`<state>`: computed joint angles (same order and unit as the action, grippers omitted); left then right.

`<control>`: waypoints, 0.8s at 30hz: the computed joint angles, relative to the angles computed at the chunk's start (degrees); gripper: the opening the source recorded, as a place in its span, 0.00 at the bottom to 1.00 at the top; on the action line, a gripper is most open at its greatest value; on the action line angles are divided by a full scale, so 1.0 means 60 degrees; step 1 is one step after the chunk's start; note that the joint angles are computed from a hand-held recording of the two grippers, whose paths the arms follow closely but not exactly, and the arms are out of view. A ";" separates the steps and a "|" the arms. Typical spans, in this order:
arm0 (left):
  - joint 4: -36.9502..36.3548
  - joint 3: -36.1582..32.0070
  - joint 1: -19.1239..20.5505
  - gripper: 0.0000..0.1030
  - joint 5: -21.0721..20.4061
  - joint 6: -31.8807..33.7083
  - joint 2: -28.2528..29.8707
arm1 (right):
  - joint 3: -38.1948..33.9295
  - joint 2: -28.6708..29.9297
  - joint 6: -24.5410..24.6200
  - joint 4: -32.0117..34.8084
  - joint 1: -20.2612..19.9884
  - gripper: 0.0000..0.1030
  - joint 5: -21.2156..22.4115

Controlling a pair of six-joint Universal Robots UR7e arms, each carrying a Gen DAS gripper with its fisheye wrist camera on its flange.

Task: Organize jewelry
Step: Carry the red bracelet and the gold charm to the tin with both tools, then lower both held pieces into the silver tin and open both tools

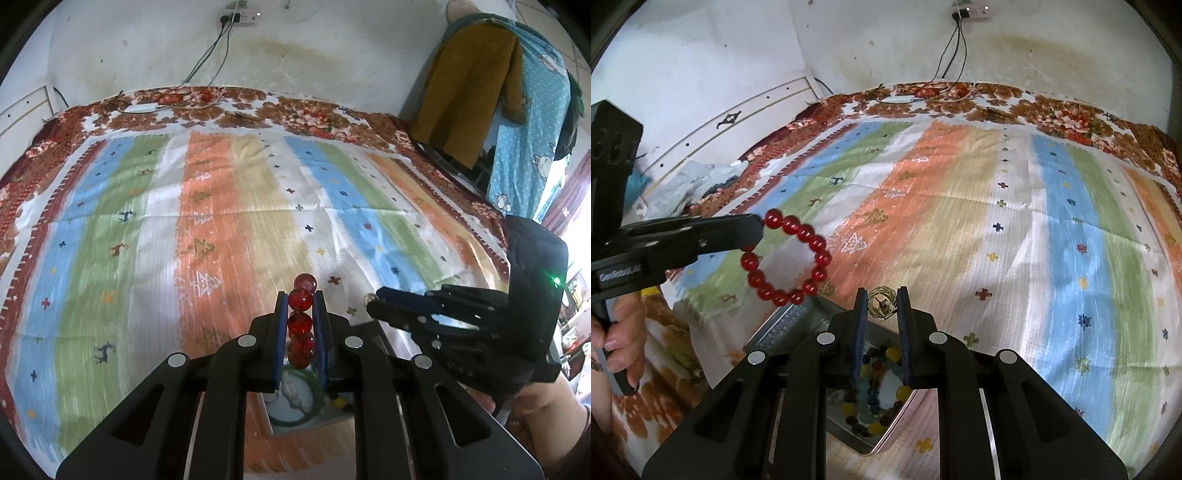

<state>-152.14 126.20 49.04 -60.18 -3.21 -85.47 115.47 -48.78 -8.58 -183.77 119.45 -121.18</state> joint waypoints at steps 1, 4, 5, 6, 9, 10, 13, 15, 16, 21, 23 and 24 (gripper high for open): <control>0.0044 0.0062 -0.0015 0.12 -0.0033 -0.0009 -0.0061 | 0.0021 -0.0018 0.0023 0.0016 -0.0003 0.16 0.0041; 0.0138 0.0186 -0.0054 0.12 -0.0063 -0.0008 -0.0149 | 0.0096 -0.0067 0.0083 0.0000 0.0009 0.16 0.0151; 0.0171 0.0216 -0.0067 0.12 -0.0074 -0.0010 -0.0168 | 0.0115 -0.0085 0.0083 0.0018 0.0004 0.16 0.0189; 0.0206 0.0226 -0.0075 0.12 -0.0093 -0.0013 -0.0165 | 0.0130 -0.0090 0.0065 0.0036 0.0012 0.16 0.0179; 0.0330 0.0280 -0.0092 0.12 -0.0152 -0.0075 -0.0158 | 0.0166 -0.0124 0.0058 0.0141 0.0015 0.16 0.0211; 0.0380 0.0297 -0.0092 0.12 -0.0193 -0.0081 -0.0172 | 0.0177 -0.0136 0.0062 0.0164 0.0012 0.16 0.0240; 0.0578 0.0317 -0.0085 0.13 -0.0291 -0.0139 -0.0158 | 0.0229 -0.0237 0.0079 0.0326 -0.0034 0.16 0.0606; 0.0866 0.0259 -0.0029 0.13 -0.0427 -0.0228 -0.0126 | 0.0268 -0.0299 0.0028 0.0411 -0.0030 0.17 0.0806; 0.0967 0.0236 0.0009 0.13 -0.0516 -0.0261 -0.0121 | 0.0288 -0.0325 0.0016 0.0469 -0.0020 0.20 0.0875; 0.0866 0.0359 -0.0005 0.22 -0.0340 -0.0362 -0.0252 | 0.0472 -0.0461 -0.0050 0.0392 0.0057 0.37 0.0973; 0.0902 0.0395 -0.0038 0.23 -0.0175 -0.0408 -0.0282 | 0.0551 -0.0486 -0.0047 0.0274 0.0103 0.41 0.0899; 0.0909 0.0439 -0.0059 0.27 -0.0089 -0.0429 -0.0320 | 0.0606 -0.0523 -0.0041 0.0242 0.0120 0.42 0.0880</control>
